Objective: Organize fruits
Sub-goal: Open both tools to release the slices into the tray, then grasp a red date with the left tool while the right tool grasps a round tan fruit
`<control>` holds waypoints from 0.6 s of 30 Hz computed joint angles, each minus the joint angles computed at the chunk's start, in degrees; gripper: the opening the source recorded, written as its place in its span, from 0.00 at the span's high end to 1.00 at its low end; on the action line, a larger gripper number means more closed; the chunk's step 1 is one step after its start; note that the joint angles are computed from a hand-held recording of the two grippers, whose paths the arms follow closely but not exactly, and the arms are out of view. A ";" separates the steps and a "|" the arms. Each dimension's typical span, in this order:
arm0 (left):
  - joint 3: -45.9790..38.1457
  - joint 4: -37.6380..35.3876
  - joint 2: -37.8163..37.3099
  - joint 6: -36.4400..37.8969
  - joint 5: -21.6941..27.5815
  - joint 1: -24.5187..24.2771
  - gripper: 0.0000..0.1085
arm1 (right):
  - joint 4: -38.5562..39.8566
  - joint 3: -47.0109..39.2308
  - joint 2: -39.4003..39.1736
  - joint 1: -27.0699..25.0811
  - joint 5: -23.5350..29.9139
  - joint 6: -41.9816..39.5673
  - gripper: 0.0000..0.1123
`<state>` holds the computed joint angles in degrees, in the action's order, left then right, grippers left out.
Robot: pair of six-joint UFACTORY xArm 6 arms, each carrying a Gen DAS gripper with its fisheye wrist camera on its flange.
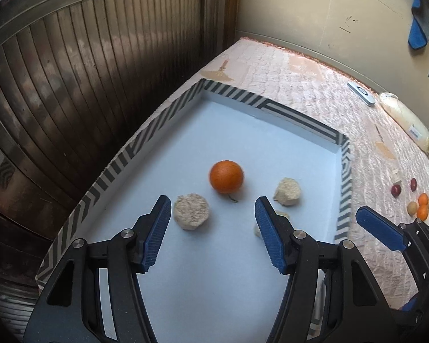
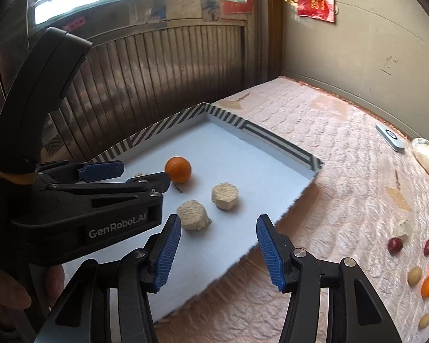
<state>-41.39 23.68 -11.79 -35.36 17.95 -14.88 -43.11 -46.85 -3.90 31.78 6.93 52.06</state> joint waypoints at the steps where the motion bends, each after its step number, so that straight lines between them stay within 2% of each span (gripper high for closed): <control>1: 0.03 0.06 -0.16 -0.02 -0.02 -0.53 0.43 | -1.06 0.63 -0.76 -0.53 0.01 1.20 0.53; 8: -0.89 -1.17 0.09 0.94 0.05 -4.90 0.43 | -4.18 7.32 -7.68 -4.58 0.44 6.16 0.52; 18: -3.91 -1.51 2.41 1.27 0.54 -12.41 0.43 | -2.36 17.86 -20.44 -10.05 5.13 4.49 0.52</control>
<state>-45.30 22.17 -9.39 -34.09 18.49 -27.29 -45.48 -28.99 -24.34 21.74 12.06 56.55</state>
